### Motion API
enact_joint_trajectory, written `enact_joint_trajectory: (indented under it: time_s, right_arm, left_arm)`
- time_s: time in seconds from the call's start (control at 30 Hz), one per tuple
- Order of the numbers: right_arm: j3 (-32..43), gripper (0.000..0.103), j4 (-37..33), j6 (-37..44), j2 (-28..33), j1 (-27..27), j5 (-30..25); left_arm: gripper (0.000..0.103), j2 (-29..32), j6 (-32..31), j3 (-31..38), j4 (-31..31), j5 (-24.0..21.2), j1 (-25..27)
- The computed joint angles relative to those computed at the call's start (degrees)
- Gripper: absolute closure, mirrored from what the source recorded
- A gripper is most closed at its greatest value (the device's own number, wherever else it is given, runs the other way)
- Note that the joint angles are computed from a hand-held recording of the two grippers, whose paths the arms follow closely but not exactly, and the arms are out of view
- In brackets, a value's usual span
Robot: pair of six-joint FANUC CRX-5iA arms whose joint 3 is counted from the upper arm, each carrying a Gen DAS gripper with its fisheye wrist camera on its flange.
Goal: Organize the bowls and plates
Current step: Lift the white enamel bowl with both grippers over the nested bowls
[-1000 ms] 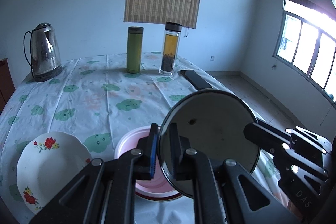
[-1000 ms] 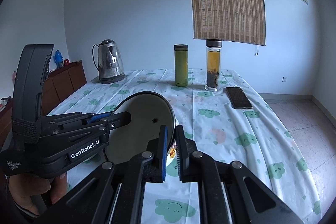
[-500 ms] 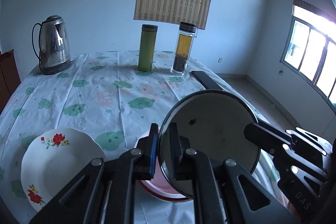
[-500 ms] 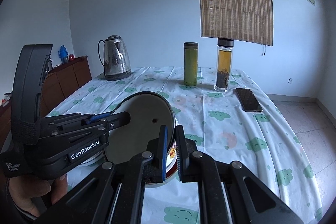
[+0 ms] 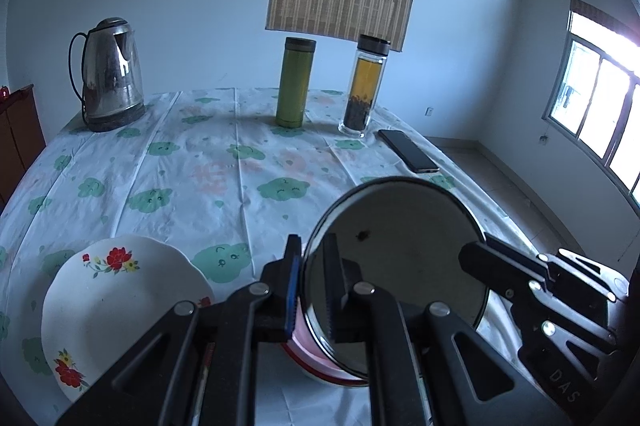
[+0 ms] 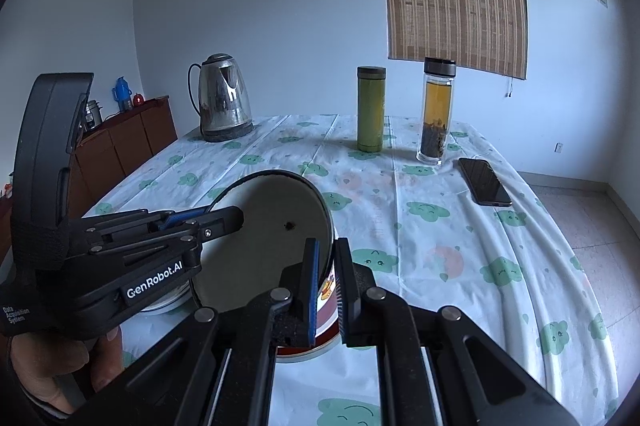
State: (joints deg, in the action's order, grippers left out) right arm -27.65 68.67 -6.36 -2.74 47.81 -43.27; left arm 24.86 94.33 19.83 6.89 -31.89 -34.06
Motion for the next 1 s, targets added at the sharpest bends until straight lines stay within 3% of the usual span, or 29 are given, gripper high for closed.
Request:
enact_joint_trajectory:
  time_s: [1.0]
  right_arm:
    - [3.3, 0.094, -11.5, 8.8, 4.1, -2.3, 2.8]
  left_arm:
    - [0.096, 4.2, 1.2, 5.7, -2.4, -7.3, -0.1]
